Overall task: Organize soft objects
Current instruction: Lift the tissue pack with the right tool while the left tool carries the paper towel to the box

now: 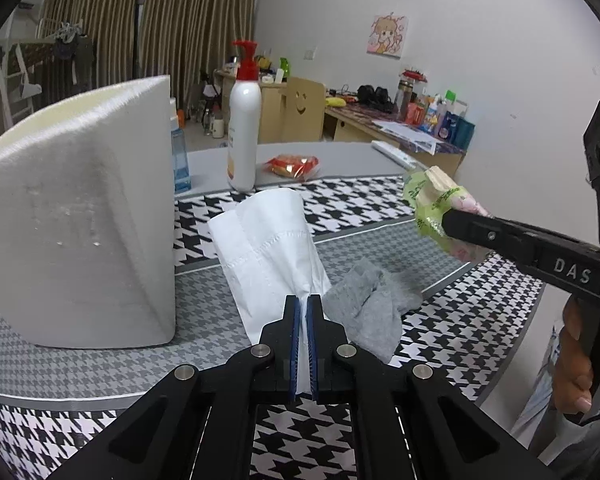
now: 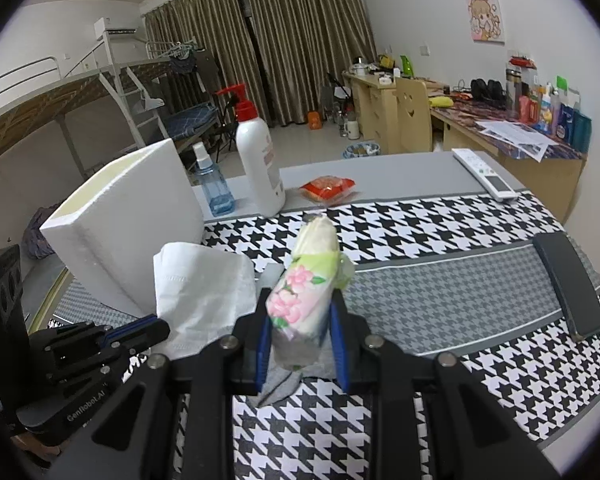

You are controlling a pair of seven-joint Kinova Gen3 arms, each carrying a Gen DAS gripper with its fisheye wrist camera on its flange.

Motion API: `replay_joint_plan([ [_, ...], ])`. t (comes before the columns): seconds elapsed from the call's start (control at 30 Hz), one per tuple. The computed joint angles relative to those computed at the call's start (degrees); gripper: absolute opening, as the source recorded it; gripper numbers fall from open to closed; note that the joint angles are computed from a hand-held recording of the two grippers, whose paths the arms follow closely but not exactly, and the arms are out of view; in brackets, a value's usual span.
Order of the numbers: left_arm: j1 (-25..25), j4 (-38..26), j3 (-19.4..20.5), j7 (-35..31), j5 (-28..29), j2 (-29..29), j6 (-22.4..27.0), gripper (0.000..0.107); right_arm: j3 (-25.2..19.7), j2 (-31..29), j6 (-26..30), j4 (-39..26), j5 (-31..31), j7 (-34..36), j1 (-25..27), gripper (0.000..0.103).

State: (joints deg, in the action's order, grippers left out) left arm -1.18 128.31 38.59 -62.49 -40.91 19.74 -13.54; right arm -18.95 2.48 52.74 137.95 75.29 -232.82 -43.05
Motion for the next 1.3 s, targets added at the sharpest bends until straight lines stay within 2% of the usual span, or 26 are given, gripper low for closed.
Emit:
replay_joint_plan([
  [0.1,-1.6,0.8,1.0,1.0,-1.4,-1.0,-1.3,0.004,-0.5,0.1,1.2,-0.3,-0.6,0.0,-0.7,0.031],
  [0.23,-2.0,1.9,-0.2,4.0,-4.4,-2.8,-3.5,0.004,-1.0,0.1,2.6,-0.3,-0.7,-0.5,-1.6,0.031],
  [0.43,0.5,2.8,-5.1,7.0,-6.8,-5.1,-6.4,0.004,-1.5,0.3,4.7,-1.1,-1.0,0.3,-3.0,0.031],
  [0.8,3.2,3.5,-11.6,13.3,-14.4,-8.4,-10.8,0.003,-1.7,0.2,6.6,-1.7,-0.4,1.2,-3.7,0.031],
  [1.03,6.7,2.9,-16.6,15.2,-16.2,-10.7,-12.3,0.003,-2.1,0.2,8.4,-2.1,-0.4,1.2,-4.5,0.031],
  [1.3,11.8,1.8,-22.0,15.5,-15.0,-12.1,-12.7,0.003,-2.9,0.3,12.3,-3.3,-0.5,2.0,-6.2,0.031],
])
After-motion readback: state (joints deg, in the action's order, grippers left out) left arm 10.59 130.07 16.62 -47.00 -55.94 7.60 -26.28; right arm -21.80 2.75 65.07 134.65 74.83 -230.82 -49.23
